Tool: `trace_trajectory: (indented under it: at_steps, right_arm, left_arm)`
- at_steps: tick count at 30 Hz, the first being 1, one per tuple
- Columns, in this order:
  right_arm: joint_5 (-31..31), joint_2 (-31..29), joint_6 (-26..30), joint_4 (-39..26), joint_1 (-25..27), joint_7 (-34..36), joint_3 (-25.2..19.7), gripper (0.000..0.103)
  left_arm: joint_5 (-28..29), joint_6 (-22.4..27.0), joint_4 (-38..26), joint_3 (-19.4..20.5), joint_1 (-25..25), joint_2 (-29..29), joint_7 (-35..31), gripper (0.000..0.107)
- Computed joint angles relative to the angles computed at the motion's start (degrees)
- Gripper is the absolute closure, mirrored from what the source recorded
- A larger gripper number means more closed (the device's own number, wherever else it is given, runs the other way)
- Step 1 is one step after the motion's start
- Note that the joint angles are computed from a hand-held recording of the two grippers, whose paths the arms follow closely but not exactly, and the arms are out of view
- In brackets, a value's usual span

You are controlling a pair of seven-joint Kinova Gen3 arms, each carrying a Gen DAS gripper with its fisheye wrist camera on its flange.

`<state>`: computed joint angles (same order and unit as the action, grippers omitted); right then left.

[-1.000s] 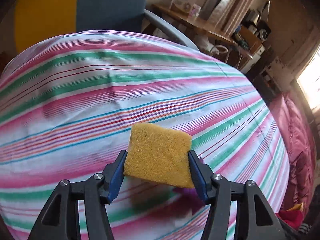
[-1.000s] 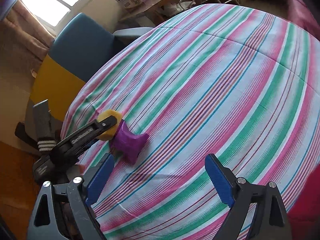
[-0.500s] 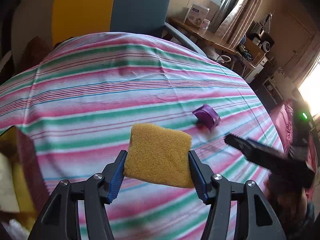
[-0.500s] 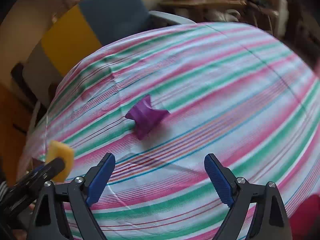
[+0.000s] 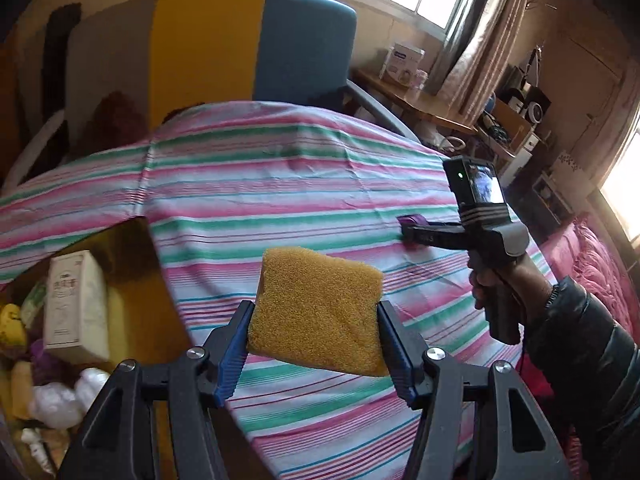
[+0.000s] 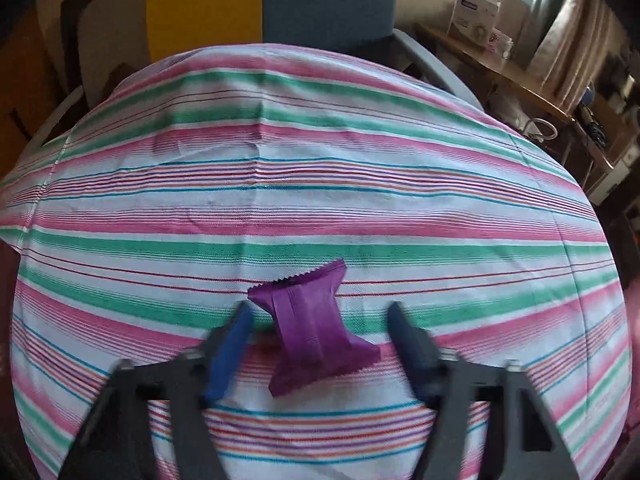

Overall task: Organize objects
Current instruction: 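Grasp the yellow sponge with the left gripper while the right gripper grasps the purple packet, then carry the yellow sponge with the left gripper into the tray and release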

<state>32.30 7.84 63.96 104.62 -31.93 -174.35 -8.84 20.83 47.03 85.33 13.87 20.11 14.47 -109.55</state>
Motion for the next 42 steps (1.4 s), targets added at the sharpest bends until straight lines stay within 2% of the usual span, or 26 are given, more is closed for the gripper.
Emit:
trace_trajectory:
  at_steps: [5,11,17,23,26,34,42]
  right_arm:
    - [-0.86,-0.18,-1.64,0.48,-0.74,-0.41,-0.69,0.072]
    - [-3.84,-0.81,-4.25,0.28,-3.38,-1.43,-2.59,0.072]
    - [-3.13,1.12,-5.15,-2.78,-8.20,-2.99,-4.42,0.072]
    - [-0.32,4.68,-4.83,-6.58,-13.64,-3.56,-4.14,0.072]
    - [0.67,6.66,-2.15,-8.18,-16.39,-3.64,-3.44,0.072]
    - [1.06,5.82,-4.29,-6.00,-17.25,-4.69,-2.42,0.072]
    - [2.32,6.82,-2.40,-7.01,-18.31,-4.34,-2.36,0.071]
  left_arm:
    - [-4.72,-5.23,4.45,-1.94,0.58,-3.58,2.58,0.046]
    - [-8.53,-7.42,8.35,-2.88,-0.20,-6.13,5.69,0.046]
    - [-6.36,-8.48,11.82,-3.14,-2.77,-8.79,3.42,0.046]
    - [-4.91,-9.78,15.13,-4.06,-4.41,-11.71,1.04,0.046]
    - [-4.85,-11.05,17.20,-4.58,-4.89,-13.24,0.36,0.046]
    - [-4.17,-12.66,20.72,-5.78,-5.89,-15.47,-1.50,0.046]
    - [-3.92,-12.76,22.92,-6.71,-6.72,-16.71,-2.32,0.046]
